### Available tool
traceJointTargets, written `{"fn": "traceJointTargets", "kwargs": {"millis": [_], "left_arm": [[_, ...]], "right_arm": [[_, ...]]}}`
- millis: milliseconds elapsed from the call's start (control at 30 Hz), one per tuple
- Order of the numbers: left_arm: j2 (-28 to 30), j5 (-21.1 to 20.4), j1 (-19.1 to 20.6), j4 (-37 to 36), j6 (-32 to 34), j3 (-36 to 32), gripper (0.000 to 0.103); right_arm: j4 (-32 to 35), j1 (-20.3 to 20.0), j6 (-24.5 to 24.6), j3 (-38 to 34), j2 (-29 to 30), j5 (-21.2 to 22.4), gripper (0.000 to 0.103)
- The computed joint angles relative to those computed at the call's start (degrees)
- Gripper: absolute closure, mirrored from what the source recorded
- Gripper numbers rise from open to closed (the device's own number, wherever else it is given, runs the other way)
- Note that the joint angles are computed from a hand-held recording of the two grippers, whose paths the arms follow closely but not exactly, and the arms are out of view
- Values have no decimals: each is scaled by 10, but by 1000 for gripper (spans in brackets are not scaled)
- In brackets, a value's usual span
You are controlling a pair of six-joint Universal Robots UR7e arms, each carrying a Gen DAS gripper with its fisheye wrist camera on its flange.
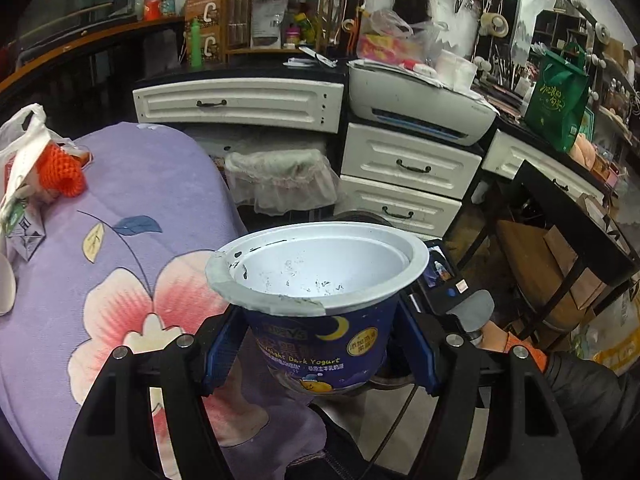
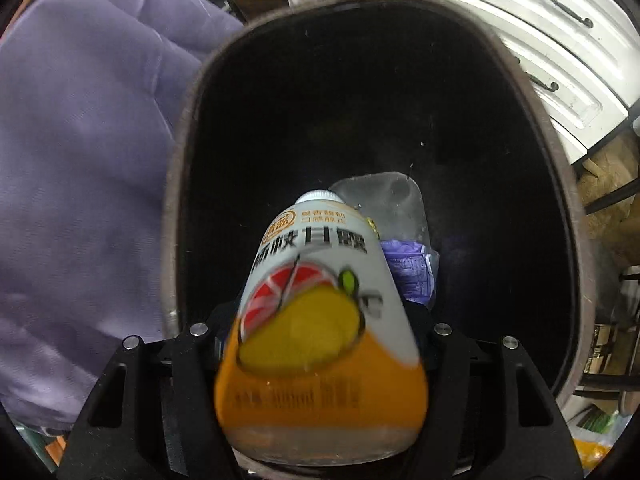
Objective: Collect trash
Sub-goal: 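Carry the bottle to the black bin and release it with the right gripper, then lower the yogurt cup into the bin and open the left gripper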
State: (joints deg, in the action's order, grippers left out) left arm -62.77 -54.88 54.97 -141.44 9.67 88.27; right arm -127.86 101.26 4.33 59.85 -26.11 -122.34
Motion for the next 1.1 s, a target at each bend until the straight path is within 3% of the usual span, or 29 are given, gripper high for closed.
{"fn": "traceJointTargets", "kwargs": {"millis": [233, 333, 500, 567, 633, 833, 1100], "left_arm": [[16, 3, 5, 20, -8, -10, 33], [19, 2, 6, 24, -11, -13, 34], [30, -3, 7, 29, -11, -21, 34], [32, -7, 9, 34, -13, -23, 33], [37, -6, 10, 40, -14, -25, 33], [56, -8, 13, 56, -16, -38, 33], [95, -30, 12, 68, -6, -80, 33]], "right_arm": [[-43, -2, -22, 15, -2, -14, 42], [-84, 0, -46, 38, -14, -13, 87], [-93, -7, -33, 48, -27, 2, 82], [-101, -9, -26, 57, -35, 8, 58], [-115, -4, -27, 59, -34, -2, 43], [-186, 4, -26, 121, -73, 7, 43], [-313, 26, -75, 213, -129, -33, 39]]}}
